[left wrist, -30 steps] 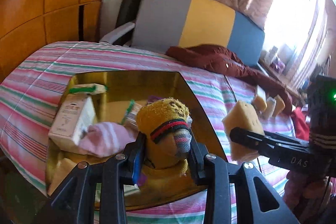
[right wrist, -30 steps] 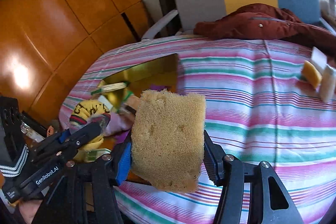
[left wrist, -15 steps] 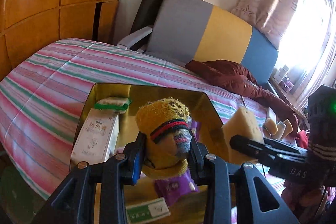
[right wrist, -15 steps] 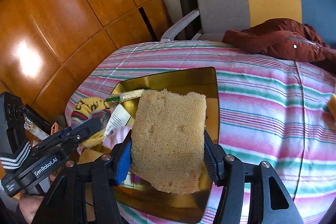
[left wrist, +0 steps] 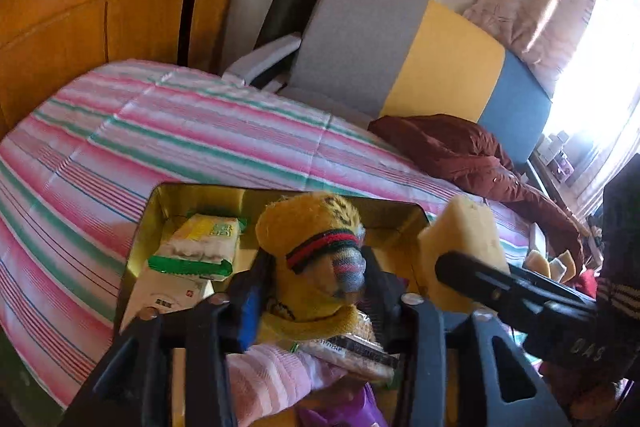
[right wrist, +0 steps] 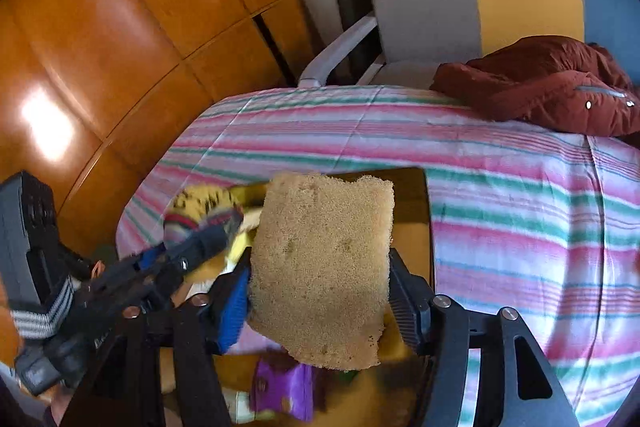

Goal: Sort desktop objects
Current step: 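Open both tools to drop the plush toy and tan sponge into the tray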

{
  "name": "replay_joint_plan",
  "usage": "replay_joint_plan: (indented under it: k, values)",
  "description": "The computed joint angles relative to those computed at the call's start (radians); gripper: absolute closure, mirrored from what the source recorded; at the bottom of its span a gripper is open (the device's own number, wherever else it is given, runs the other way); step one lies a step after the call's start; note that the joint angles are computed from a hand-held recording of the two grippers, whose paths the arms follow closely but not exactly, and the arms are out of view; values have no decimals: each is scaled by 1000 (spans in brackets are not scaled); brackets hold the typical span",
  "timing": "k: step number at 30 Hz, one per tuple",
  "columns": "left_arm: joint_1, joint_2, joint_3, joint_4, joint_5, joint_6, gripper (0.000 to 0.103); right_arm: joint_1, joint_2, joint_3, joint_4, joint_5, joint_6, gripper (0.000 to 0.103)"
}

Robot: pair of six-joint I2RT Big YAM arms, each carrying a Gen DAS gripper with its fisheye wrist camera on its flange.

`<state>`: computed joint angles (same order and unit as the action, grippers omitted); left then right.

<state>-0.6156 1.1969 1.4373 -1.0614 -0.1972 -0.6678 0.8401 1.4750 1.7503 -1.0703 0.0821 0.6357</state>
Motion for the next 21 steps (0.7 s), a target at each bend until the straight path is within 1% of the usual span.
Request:
replay_joint_plan:
  k: [1, 2, 9, 15, 21]
  values:
    - [3, 0, -2, 1, 1, -5, 53, -5, 3, 1, 9, -4, 5, 23]
    - [2, -2, -7, 2, -11, -9, 52, -9, 6, 3, 16, -4, 12, 20]
    - [-11, -27, -33, 0, -30, -27, 51, -9, -7, -19, 27, -7, 26, 20]
    - [-73, -69, -63, -19, -79, -56, 52, 12, -53, -86, 33, 12, 61, 20]
    - [-139, -94, -74, -58, -122, -81, 51, 43, -103, -139, 34, 45, 92, 15]
